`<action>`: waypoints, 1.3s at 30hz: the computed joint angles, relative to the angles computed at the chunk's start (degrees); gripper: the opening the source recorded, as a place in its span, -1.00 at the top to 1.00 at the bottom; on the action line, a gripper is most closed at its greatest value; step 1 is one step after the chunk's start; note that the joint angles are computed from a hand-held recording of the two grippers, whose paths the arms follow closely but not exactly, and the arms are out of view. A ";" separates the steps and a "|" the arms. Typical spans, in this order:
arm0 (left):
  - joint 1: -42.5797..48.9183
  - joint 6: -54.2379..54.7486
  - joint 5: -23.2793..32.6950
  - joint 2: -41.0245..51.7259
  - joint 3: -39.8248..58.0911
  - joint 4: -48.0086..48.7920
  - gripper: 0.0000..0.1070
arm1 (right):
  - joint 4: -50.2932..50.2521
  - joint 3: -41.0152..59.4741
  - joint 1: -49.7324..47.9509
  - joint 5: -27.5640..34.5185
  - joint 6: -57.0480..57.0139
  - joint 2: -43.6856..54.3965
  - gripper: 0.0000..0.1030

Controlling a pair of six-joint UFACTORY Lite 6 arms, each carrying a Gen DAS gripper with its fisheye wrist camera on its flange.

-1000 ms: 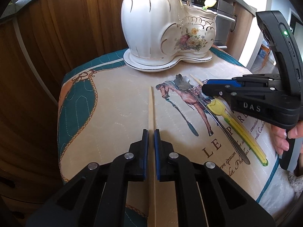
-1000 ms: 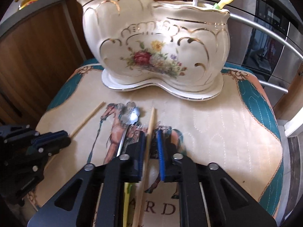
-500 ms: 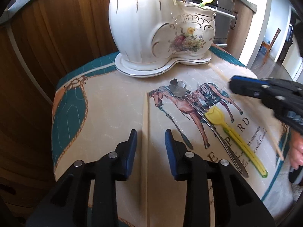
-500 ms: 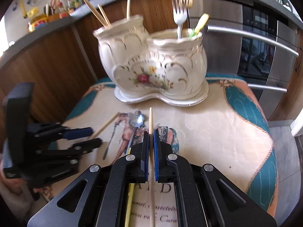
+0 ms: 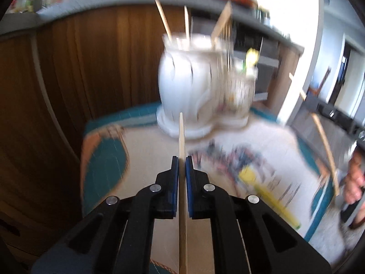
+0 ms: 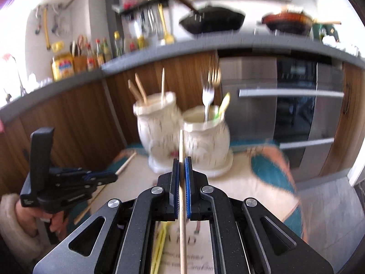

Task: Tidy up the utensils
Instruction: 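Lower both chopsticks into the larger pot with the left and right tools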

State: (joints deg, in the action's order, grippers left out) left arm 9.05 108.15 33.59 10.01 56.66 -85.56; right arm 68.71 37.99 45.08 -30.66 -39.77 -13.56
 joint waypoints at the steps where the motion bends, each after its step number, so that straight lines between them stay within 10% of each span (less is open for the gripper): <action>1: 1.01 0.93 1.33 -1.29 0.02 -1.95 0.89 | -0.30 0.14 0.27 -1.61 -0.18 -0.76 0.89; 8: 3.33 -3.55 8.98 -3.00 10.38 -7.84 0.89 | -10.23 7.47 -5.75 -3.38 5.01 0.57 0.89; 19: -6.07 -11.00 4.78 14.83 41.51 -14.92 0.88 | -38.21 30.85 -23.60 8.09 34.23 19.93 0.89; 39: -13.09 -1.34 -2.47 30.71 54.69 -26.95 0.88 | -32.30 50.21 -24.20 0.53 29.43 41.58 0.89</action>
